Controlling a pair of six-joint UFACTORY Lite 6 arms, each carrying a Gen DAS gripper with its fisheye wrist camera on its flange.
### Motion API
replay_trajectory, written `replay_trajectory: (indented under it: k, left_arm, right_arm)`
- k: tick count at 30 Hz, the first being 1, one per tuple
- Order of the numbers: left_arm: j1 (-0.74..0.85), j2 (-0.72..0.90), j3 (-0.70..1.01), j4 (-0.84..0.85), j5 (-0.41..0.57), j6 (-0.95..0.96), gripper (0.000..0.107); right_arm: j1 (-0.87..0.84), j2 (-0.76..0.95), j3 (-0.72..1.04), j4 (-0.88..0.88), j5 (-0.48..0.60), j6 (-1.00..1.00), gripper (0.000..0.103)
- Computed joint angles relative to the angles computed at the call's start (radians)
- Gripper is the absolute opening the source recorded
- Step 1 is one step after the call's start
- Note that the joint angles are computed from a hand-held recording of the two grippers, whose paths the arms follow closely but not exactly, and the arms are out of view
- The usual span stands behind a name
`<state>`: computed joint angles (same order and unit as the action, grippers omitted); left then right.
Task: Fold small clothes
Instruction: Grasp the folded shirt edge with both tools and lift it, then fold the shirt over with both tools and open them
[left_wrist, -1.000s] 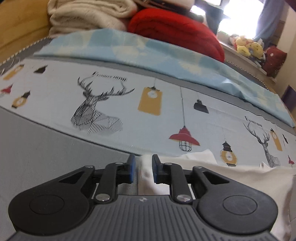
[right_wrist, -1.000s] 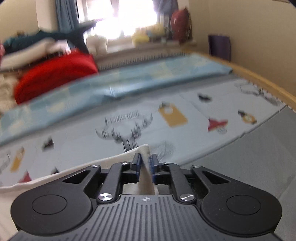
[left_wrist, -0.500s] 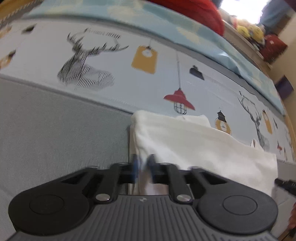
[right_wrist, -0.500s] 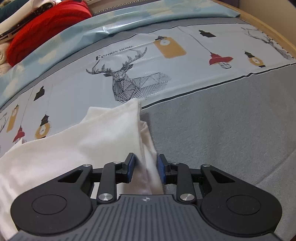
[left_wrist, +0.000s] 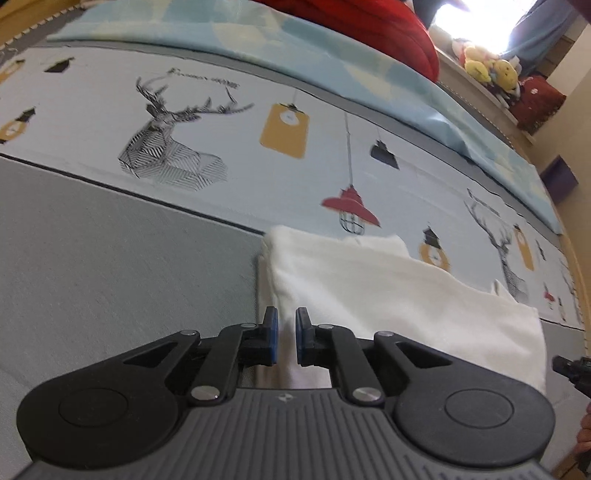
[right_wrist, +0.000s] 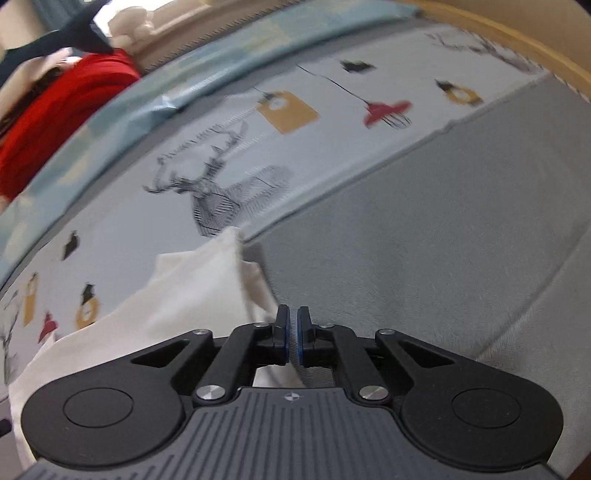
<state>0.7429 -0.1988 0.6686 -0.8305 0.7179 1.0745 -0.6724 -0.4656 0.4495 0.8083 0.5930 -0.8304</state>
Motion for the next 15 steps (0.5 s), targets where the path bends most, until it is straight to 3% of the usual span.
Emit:
replay_trajectory:
  k: [2, 7, 9, 11, 13, 15]
  left_arm:
    - [0.009, -0.034, -0.013, 0.005, 0.039, 0.019, 0.010]
    - [0.032, -0.090, -0.035, 0.043, 0.172, 0.092, 0.010]
    - [0.040, -0.087, -0.039, 0.101, 0.237, 0.119, 0.015]
    - [-0.006, -0.097, -0.076, 0.228, 0.182, 0.065, 0.015]
    - [-0.067, -0.093, -0.127, 0.387, 0.093, -0.039, 0.007]
    - [-0.064, -0.128, -0.152, 0.422, 0.102, -0.042, 0.006]
  right_arm:
    - [-0.003, -0.033, -0.008, -0.005, 0.052, -0.041, 0.024]
    - [-0.010, -0.098, -0.016, -0.069, 0.193, -0.119, 0.026]
    - [-0.024, -0.139, -0.026, -0.096, 0.260, -0.168, 0.027]
    - [-0.015, -0.155, -0.041, -0.162, 0.304, -0.195, 0.029]
    - [0.041, -0.176, -0.073, -0.286, 0.292, -0.149, 0.029]
    - [0.075, -0.223, -0.118, -0.391, 0.249, -0.114, 0.028]
